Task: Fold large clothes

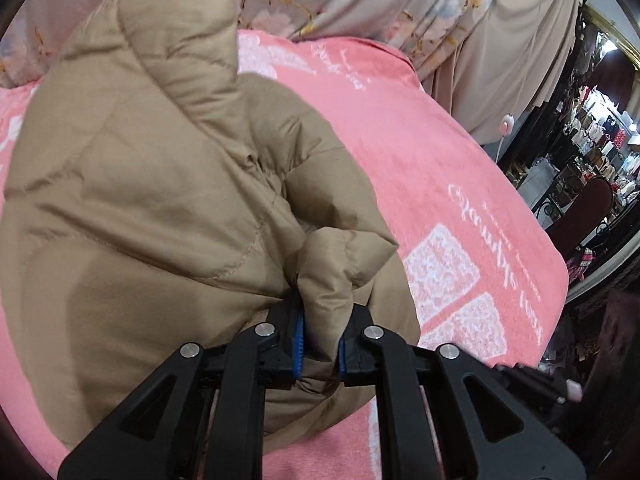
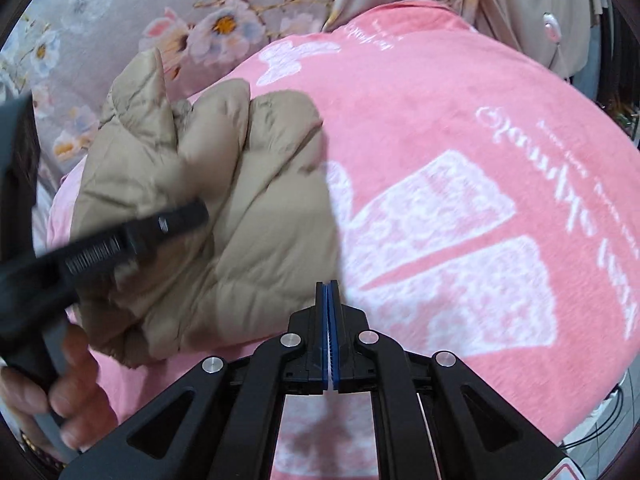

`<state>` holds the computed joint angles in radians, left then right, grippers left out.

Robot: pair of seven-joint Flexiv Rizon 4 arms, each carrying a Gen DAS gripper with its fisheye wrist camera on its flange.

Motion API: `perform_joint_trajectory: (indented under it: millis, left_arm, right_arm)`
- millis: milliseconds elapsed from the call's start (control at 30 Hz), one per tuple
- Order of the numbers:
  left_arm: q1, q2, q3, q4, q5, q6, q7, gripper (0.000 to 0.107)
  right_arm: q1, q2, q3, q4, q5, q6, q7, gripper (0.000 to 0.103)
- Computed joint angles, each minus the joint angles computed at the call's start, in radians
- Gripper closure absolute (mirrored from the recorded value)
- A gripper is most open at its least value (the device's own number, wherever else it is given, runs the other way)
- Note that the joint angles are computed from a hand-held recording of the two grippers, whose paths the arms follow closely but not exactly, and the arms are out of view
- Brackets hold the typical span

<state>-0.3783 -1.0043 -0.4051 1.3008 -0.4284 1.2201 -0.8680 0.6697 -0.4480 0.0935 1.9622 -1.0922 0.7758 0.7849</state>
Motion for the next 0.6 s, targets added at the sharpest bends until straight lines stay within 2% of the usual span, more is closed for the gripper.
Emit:
perform_joint_trajectory:
  millis: [133, 267, 300, 333, 400, 433, 533, 600]
  left_arm:
    - [0.008, -0.004, -0.001, -0.010, -0.011, -0.049, -0.008, 0.095]
    - [0.104, 0.065, -0.108, 0.121, -0.083, 0.011, 0.059, 0.089]
    - [0.134, 0.088, -0.138, 0.159, -0.103, 0.030, 0.080, 0.078]
    - [0.185, 0.111, -0.193, 0.207, -0.137, 0.042, 0.112, 0.059]
    - [0.300, 0.149, -0.320, 0.299, -0.232, 0.087, 0.178, 0.039]
    - [0.345, 0.159, -0.371, 0.332, -0.268, 0.117, 0.208, 0.038]
    - [0.450, 0.177, -0.479, 0.388, -0.347, 0.208, 0.245, 0.038]
    - [0.508, 0.172, -0.531, 0.401, -0.369, 0.291, 0.224, 0.038]
  right_arm:
    - [-0.031, 0.050, -0.014, 0.031, -0.049, 0.011, 0.006, 0.094]
    - [-0.077, 0.096, -0.022, 0.003, -0.139, 0.038, -0.025, 0.091]
    - [-0.085, 0.103, -0.019, -0.006, -0.159, 0.050, -0.027, 0.081]
    - [-0.103, 0.103, -0.024, -0.029, -0.184, 0.087, -0.038, 0.064]
    - [-0.134, 0.088, -0.039, -0.081, -0.242, 0.168, -0.053, 0.051]
    - [-0.151, 0.064, -0.050, -0.130, -0.273, 0.231, -0.071, 0.049]
    - [-0.161, -0.030, -0.070, -0.287, -0.220, 0.331, -0.186, 0.042]
    - [-0.165, -0.128, -0.054, -0.432, -0.062, 0.350, -0.361, 0.040]
